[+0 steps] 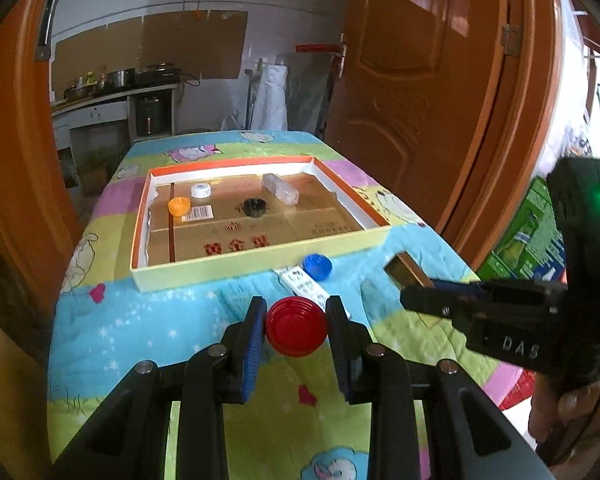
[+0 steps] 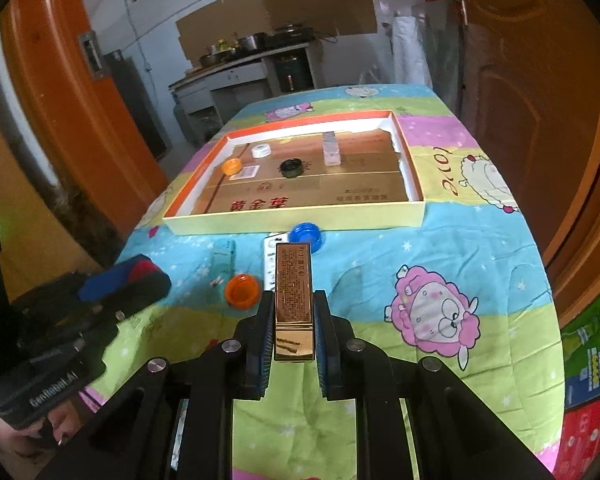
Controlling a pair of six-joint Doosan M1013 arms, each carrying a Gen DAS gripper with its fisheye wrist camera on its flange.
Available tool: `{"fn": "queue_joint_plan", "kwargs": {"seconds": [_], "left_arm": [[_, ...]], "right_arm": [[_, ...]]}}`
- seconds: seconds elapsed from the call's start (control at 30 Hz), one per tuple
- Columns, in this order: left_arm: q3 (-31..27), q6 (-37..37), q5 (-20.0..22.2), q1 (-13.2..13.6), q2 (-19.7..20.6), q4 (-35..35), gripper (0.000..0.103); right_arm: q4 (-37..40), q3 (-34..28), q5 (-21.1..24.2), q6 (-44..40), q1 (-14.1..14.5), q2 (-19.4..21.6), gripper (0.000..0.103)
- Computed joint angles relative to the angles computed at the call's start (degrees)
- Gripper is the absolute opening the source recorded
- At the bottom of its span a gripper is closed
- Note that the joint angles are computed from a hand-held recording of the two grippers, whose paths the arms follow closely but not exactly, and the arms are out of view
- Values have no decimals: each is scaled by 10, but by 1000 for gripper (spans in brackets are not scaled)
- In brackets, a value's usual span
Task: Organize rigid objects
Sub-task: 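Carry the red cap and gold bar into the cardboard box with both grippers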
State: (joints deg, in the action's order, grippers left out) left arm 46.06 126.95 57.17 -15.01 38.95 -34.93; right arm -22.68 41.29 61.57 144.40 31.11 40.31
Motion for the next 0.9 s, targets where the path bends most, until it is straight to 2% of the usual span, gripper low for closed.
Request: {"fn": "queue_joint_plan", "kwargs": {"seconds": [0.4,0.9], "left_arm": [[-106,-105,9,-7,57,51,31],[-217,-166,34,-15,116,89,31]], "right_arm": [[-3,-51,41,-7,-13,30,18],[-1,-112,58,-29,-31,63,18]]}}
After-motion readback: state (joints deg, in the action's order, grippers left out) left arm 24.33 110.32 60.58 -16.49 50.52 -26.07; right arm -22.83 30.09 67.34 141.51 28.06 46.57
